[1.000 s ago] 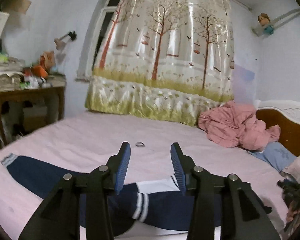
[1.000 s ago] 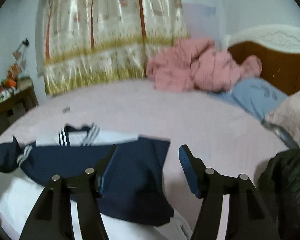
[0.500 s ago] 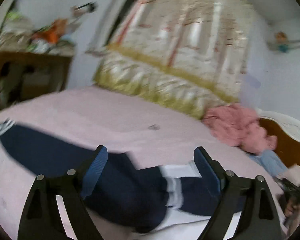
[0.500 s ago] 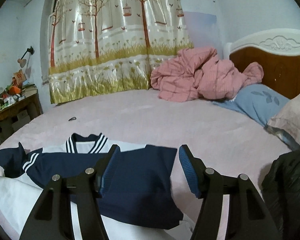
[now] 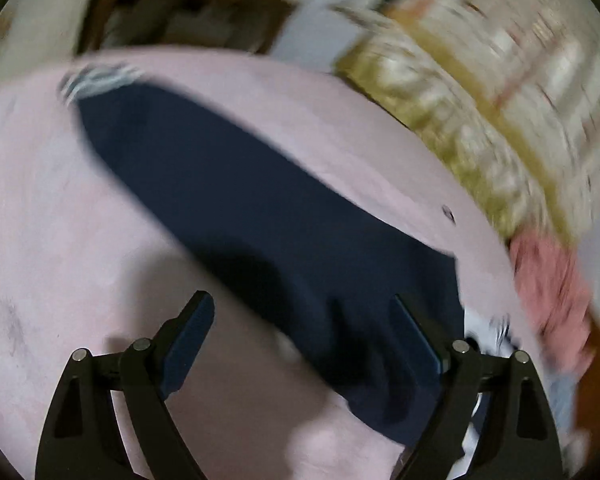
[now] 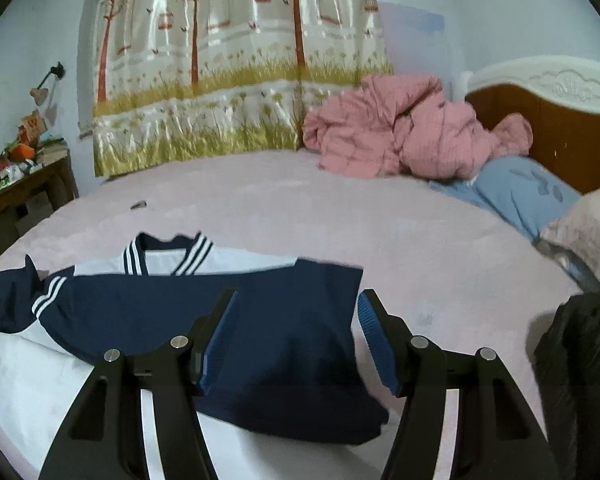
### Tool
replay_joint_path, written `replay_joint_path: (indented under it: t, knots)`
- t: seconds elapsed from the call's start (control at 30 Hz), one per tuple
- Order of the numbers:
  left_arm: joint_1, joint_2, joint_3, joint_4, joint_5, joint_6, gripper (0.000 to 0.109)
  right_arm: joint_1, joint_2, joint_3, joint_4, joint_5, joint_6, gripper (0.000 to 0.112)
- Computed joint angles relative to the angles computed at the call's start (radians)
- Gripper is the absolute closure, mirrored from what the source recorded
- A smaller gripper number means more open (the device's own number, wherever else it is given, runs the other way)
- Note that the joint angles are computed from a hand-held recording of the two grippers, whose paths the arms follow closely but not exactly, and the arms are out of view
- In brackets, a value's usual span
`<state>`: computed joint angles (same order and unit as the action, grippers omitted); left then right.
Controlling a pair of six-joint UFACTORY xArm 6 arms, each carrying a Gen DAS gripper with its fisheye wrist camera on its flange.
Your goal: Fold large clothes
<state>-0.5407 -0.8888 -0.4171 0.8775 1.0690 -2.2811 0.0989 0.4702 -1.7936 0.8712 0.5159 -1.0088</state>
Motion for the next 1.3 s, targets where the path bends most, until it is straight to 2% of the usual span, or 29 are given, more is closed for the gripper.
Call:
replay_joint_path:
  t: [0.07, 0.2, 0.27, 0.3, 0.37, 0.4, 0.43, 0.47, 0.53, 0.57, 0.63, 0.67, 0.77, 0.83, 0.93, 0.97, 1.07, 1.2, 1.23, 1.3]
  knots:
    - [0.038, -0.085, 0.078, -0.003, -0.046, -0.027, 0.021, 0.006, -0.011, 0.018, 0.015, -0.015, -0.037, 0.049]
    - [0.179, -0.193, 0.203, 0.063, -0.284, 0.023, 0.021, 0.02, -0.023, 0.049, -0.005, -0.068, -0.054, 0.049]
    - [0.226, -0.237, 0.248, 0.098, -0.357, 0.025, 0.023, 0.019, -0.019, 0.043, -0.026, -0.063, -0.028, 0.049]
    - [0.231, -0.239, 0.251, 0.111, -0.358, 0.027, 0.028, 0.02, -0.02, 0.046, -0.031, -0.065, -0.02, 0.049]
    - [0.219, -0.209, 0.228, 0.085, -0.316, 0.061, 0.047, 0.019, -0.027, 0.05, -0.015, -0.055, -0.032, 0.049]
    - [0.215, -0.173, 0.194, 0.056, -0.284, 0.091, 0.05, 0.018, -0.034, 0.056, 0.0, -0.049, -0.046, 0.049]
    - [0.182, -0.143, 0.161, 0.039, -0.221, 0.104, 0.061, 0.019, -0.042, 0.065, 0.011, -0.048, -0.06, 0.049]
    - [0.166, -0.112, 0.133, 0.031, -0.19, 0.121, 0.079, 0.023, -0.052, 0.08, 0.018, -0.059, -0.075, 0.049]
    - [0.157, -0.046, 0.086, 0.031, -0.184, 0.165, 0.1, 0.031, -0.062, 0.098, 0.017, -0.083, -0.094, 0.049]
    - [0.13, -0.005, 0.047, 0.04, -0.139, 0.175, 0.103, 0.035, -0.064, 0.103, 0.008, -0.095, -0.097, 0.049]
    - [0.026, 0.064, -0.047, 0.084, 0.019, 0.135, 0.104, 0.037, -0.059, 0.102, -0.044, -0.082, -0.073, 0.049]
    - [-0.02, 0.083, -0.087, 0.115, 0.067, 0.118, 0.104, 0.037, -0.054, 0.096, -0.062, -0.07, -0.06, 0.049]
    - [-0.166, 0.194, -0.24, 0.255, 0.148, 0.126, 0.104, 0.049, -0.041, 0.097, -0.131, -0.071, 0.01, 0.049]
    - [-0.204, 0.305, -0.352, 0.313, 0.114, 0.177, 0.104, 0.06, -0.044, 0.115, -0.159, -0.084, 0.009, 0.049]
    - [-0.161, 0.485, -0.484, 0.349, -0.059, 0.239, 0.104, 0.077, -0.057, 0.147, -0.172, -0.125, -0.021, 0.049]
    - [-0.154, 0.557, -0.538, 0.338, -0.091, 0.28, 0.104, 0.08, -0.059, 0.151, -0.168, -0.125, -0.032, 0.049]
    - [-0.169, 0.747, -0.694, 0.268, -0.059, 0.354, 0.104, 0.078, -0.053, 0.142, -0.197, -0.092, -0.006, 0.049]
    - [-0.128, 0.872, -0.765, 0.122, -0.153, 0.493, 0.104, 0.078, -0.032, 0.127, -0.264, -0.078, 0.05, 0.049]
    - [-0.118, 0.892, -0.775, 0.071, -0.176, 0.529, 0.101, 0.078, -0.029, 0.125, -0.278, -0.078, 0.063, 0.049]
    - [-0.101, 0.895, -0.773, -0.016, -0.198, 0.558, 0.09, 0.077, -0.024, 0.12, -0.29, -0.077, 0.071, 0.049]
